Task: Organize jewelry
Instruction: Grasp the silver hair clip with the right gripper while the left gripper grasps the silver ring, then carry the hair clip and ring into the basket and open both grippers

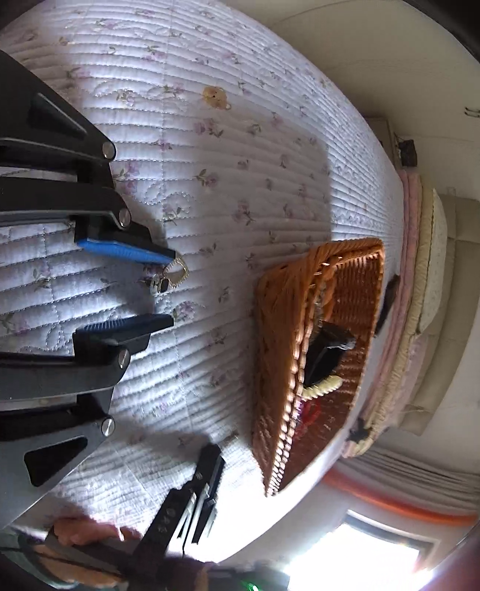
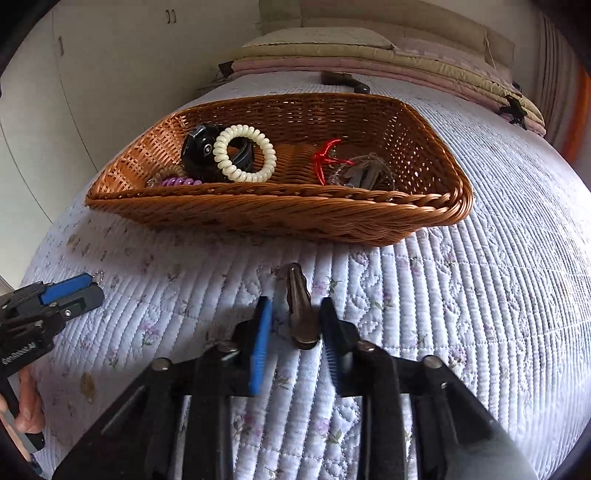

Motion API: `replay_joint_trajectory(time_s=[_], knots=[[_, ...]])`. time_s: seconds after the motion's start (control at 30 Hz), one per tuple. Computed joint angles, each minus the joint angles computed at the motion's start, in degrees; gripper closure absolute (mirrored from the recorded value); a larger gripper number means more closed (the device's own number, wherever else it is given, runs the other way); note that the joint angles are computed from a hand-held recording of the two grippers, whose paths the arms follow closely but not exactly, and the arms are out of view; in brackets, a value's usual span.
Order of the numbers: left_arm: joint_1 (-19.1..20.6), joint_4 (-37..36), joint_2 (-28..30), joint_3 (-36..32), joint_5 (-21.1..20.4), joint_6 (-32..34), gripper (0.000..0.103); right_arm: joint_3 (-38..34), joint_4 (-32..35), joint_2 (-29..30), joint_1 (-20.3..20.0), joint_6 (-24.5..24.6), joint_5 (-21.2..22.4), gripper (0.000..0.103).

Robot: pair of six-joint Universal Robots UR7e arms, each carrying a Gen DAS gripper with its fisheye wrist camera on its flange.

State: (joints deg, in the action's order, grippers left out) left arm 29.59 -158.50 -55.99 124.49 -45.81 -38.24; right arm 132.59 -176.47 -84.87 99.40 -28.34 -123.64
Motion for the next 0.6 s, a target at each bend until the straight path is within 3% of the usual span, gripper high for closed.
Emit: replay_joint_trajectory(time_s=[0.1, 0.17, 0.2, 0.6], knots=[[-0.4, 1.6, 0.4, -0.4, 1.1, -0.5, 0.089, 0.9, -2.2, 0.6, 0.7, -1.3, -0.9, 0.077], [-0.4, 1.9, 0.3, -0.4, 1.5, -1.3, 0.092, 1.1, -2.8, 0.7, 0.8, -1.7, -0.5, 0.077], [-0.4, 1.3, 0.2, -0.1, 1.4, -1.2, 0.093, 0.9, -2.6, 0.9, 0.7, -1.7, -0.2, 0.085], [-2.1, -4.2, -0.2, 2.2, 1.8, 1.9, 0.093, 2.5, -2.9, -1.8, 0.6, -0.8, 0.8, 0.085]])
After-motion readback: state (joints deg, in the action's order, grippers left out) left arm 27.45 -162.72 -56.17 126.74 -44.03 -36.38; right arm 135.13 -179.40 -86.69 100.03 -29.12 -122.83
